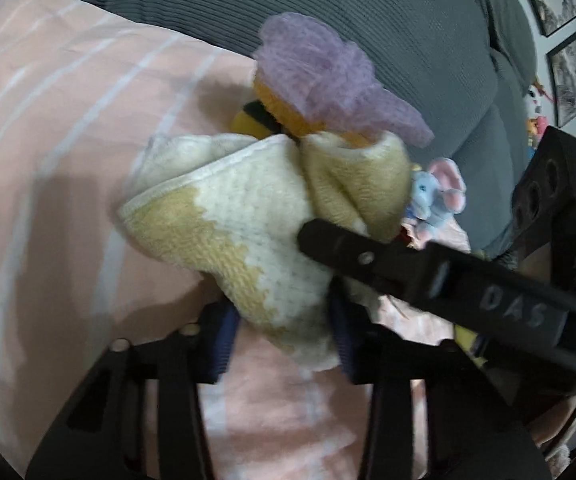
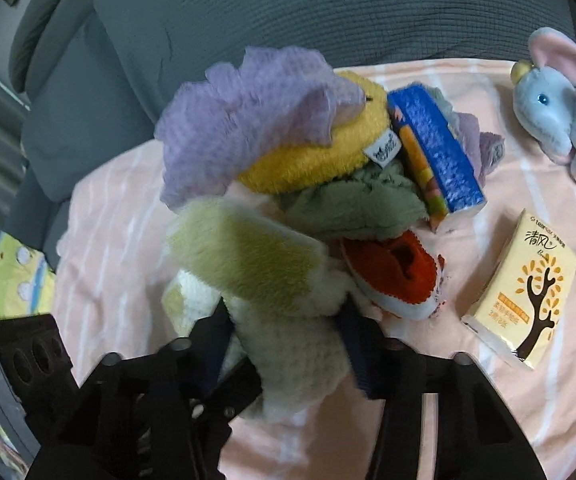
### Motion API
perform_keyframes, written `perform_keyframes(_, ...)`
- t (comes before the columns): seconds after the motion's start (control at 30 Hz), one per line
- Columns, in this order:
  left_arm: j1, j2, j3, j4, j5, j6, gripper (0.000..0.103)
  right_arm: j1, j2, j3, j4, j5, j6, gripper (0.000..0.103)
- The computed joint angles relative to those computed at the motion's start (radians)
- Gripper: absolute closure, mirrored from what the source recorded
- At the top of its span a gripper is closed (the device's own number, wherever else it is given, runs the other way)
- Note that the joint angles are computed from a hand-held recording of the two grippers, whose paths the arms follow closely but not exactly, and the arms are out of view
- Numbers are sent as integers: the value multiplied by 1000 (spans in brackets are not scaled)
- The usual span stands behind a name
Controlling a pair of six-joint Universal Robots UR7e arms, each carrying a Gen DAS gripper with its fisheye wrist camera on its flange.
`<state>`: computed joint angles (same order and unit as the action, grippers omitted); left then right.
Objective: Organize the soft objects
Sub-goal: 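Grasp the cream-and-yellow knitted cloth with the right tool, then carry the knitted cloth into the green box and open the right tool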
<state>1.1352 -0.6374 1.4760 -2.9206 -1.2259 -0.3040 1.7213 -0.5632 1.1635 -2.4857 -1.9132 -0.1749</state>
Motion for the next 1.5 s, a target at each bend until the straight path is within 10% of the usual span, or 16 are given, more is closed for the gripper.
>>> perform_keyframes(0.2, -45, -18, 44, -60, 5, 88, 77, -11, -59, 83, -52, 72, -28, 78)
perform_keyframes(0.77, -212, -71, 133, -171, 36, 284, 77, -6, -347, 431, -410, 215, -77, 78)
perform_keyframes(1.07, -280, 68, -30, -98, 74, 378, 77, -67, -467, 536, -561, 242, -31, 78)
perform_keyframes(1.5, -295, 305, -377, 155, -51, 474, 77, -197, -572, 611, -706, 220, 108, 78)
